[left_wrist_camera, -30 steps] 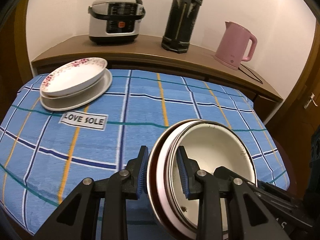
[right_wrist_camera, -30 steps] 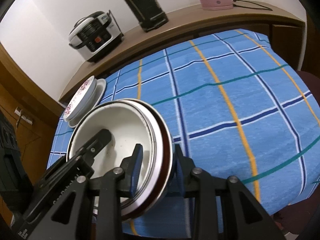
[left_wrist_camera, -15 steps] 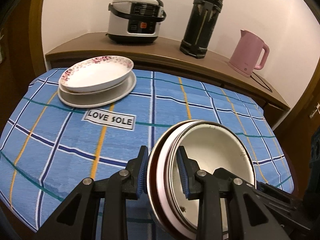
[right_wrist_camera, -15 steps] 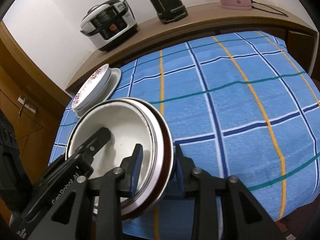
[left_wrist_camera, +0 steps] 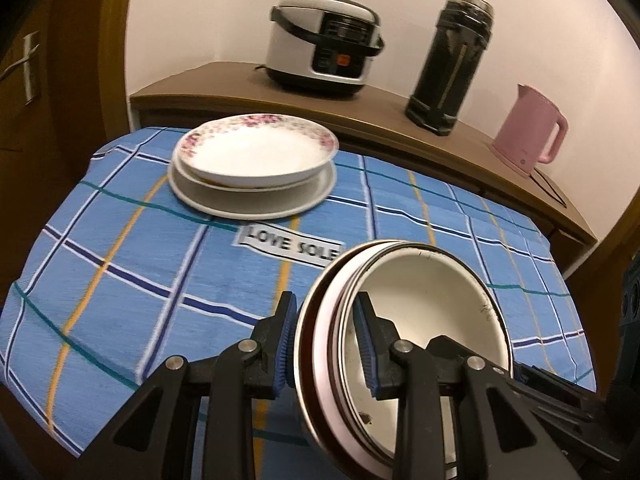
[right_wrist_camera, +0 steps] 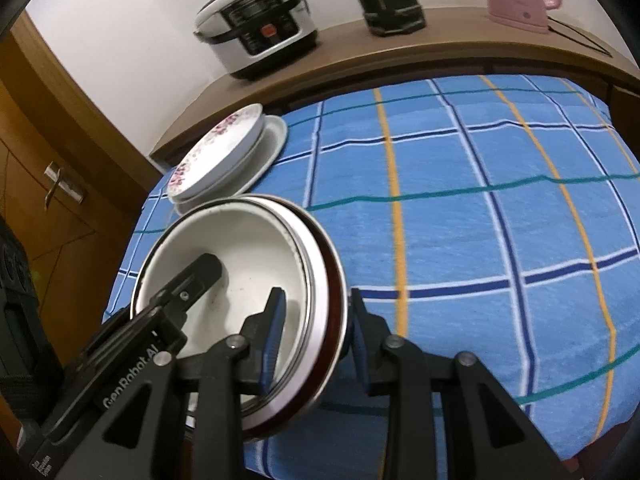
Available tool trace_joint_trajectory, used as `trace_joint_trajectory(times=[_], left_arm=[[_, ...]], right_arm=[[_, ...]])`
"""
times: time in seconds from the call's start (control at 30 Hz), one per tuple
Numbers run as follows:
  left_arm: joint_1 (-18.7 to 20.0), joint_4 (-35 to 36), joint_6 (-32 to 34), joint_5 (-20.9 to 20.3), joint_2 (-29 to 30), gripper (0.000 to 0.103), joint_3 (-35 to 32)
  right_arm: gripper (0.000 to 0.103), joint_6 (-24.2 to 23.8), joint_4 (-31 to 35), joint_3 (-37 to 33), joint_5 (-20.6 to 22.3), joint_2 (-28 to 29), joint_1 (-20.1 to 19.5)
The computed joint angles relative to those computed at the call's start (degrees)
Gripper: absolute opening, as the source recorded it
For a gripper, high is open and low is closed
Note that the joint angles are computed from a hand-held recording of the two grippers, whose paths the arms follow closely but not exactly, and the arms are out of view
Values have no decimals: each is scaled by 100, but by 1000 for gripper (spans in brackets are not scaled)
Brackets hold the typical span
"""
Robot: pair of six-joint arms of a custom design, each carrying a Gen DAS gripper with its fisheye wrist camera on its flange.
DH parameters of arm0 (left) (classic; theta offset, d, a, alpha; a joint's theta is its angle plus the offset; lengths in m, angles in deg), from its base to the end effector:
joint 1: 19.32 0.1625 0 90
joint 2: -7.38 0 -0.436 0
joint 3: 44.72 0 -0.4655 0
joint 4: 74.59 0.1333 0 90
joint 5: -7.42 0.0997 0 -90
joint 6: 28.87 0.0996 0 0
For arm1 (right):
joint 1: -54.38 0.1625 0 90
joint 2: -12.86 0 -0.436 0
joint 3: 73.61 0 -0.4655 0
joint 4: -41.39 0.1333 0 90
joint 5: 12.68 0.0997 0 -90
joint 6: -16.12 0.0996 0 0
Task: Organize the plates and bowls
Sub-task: 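Lift the bowl stack and carry it toward the plate stack with both tools, then lower the bowl stack onto the pink-floral-rim plate with both tools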
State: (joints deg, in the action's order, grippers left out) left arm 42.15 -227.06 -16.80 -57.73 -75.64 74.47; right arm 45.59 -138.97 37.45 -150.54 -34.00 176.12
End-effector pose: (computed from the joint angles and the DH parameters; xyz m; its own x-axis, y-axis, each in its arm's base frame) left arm -0.1127 -0.5741 0.2837 -0.7770 0.4285 -0.4611 0.6040 0.7138 -0.3545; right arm 0.3765 -0.4957 0.0455 -0.8788 0.3103 0.3625 -0.0458 0.7014 -0.7113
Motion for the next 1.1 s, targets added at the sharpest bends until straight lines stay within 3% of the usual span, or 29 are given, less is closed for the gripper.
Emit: trace_joint_trajectory(times=[1.1], left_arm=[[547,21,122,324,75,32,-598]], right_arm=[[32,-650,607,-1307,684,916,-90]])
